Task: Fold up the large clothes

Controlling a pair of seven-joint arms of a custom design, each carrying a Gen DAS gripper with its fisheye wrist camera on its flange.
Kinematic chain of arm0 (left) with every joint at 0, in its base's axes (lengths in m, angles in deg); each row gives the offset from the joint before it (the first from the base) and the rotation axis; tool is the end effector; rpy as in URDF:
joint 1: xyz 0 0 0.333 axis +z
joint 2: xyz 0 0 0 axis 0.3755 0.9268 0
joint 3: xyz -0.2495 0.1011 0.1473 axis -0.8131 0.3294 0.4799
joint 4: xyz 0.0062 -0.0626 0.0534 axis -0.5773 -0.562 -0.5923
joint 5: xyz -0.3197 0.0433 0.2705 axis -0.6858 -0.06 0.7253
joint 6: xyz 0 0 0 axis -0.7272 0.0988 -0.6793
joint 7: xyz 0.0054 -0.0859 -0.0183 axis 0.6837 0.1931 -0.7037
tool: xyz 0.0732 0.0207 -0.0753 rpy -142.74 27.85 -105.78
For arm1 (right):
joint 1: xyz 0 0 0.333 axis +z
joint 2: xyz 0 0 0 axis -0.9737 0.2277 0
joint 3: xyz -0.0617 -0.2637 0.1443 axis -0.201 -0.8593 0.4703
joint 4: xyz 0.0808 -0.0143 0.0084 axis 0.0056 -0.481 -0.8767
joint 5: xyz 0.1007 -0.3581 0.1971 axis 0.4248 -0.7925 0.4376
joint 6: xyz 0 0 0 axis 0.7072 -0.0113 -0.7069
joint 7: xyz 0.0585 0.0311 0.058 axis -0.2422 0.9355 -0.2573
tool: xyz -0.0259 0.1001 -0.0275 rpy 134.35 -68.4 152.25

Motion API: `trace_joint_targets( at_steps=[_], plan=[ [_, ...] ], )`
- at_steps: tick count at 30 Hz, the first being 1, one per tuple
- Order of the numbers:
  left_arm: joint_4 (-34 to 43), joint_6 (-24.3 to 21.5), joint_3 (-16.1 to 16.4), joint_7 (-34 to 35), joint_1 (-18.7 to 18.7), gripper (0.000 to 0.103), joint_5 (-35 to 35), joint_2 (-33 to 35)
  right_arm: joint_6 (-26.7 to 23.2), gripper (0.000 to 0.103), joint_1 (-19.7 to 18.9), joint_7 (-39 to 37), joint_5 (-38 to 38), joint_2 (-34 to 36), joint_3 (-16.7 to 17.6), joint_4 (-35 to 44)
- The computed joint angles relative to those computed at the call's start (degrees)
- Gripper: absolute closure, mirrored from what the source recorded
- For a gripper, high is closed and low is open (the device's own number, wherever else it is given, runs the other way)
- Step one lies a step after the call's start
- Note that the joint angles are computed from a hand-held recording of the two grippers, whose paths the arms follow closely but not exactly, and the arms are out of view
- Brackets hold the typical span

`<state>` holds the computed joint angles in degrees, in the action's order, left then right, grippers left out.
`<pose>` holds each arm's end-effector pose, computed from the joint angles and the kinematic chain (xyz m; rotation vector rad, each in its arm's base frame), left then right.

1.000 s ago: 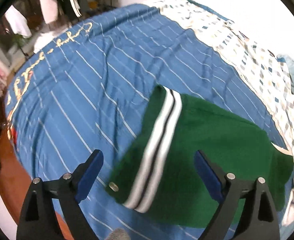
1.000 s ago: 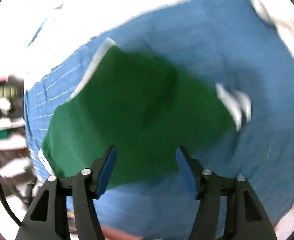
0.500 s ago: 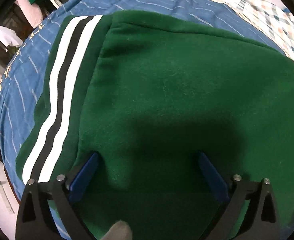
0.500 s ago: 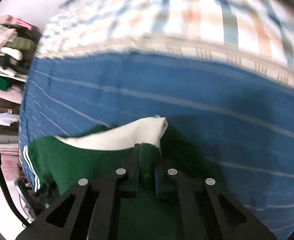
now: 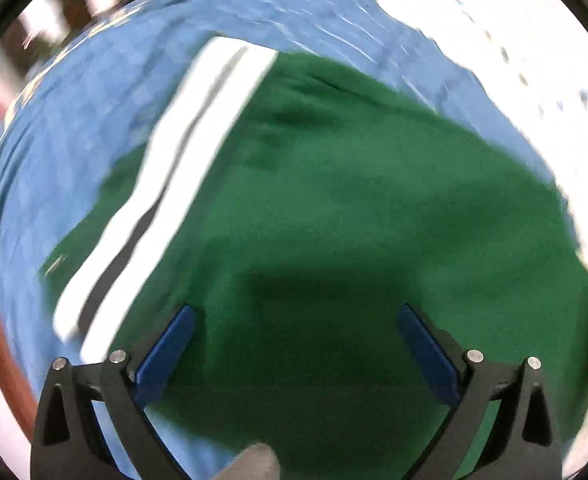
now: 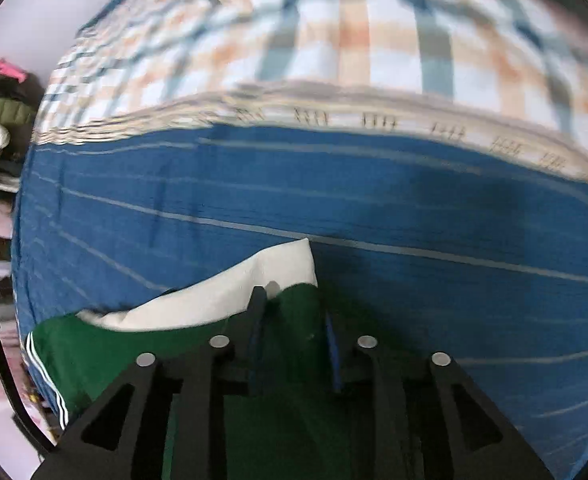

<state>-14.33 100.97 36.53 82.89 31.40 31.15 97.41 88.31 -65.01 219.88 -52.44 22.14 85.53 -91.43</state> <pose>0.7438 0.0612 0.6218 -1.8750 2.3425 -0.4961 0.3805 0.0966 0.6388 -0.8997 2.7054 -0.1042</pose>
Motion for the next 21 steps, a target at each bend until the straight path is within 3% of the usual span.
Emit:
trace_joint_targets(
  at_steps=[2,4,9,11,13,17,21],
  plan=[
    [3.5,-4.1,0.3,-4.9,2.5,0.000,-1.9,0.3,-2.2,0.063,0.7,-0.1,-1.1,0.2,1.8,3.3],
    [-0.5,-5.9,1.2,-9.1,4.6,0.000,-2.4,-3.3,-3.3,0.062,1.8,0.5,-0.7,0.5,2.9,5.8],
    [-1.8,-8.9,1.0,-17.4,9.1,0.000,-7.8,-1.7,5.8,0.063,6.7,2.9,7.1,-1.7,2.8,0.8],
    [-7.0,-5.4,-0.6,-20.4,11.0,0.000,-13.2,-2.9,10.0,0.062,8.7,3.5,11.1,-0.7,2.3,-2.5],
    [-9.3,-0.5,-0.9,-21.0,10.6,0.000,-15.4,-2.9,11.4,0.062,10.2,2.4,12.9,1.8,1.9,-4.2],
    [-9.7,4.9,-0.2,-19.4,7.2,0.000,-11.9,-2.5,13.9,0.063,10.3,3.0,13.4,4.4,2.1,-7.0],
    [-8.5,7.5,-0.1,-21.1,6.6,0.000,-11.1,-0.9,8.2,0.063,9.8,4.4,14.8,7.5,0.6,-0.9]
  ],
)
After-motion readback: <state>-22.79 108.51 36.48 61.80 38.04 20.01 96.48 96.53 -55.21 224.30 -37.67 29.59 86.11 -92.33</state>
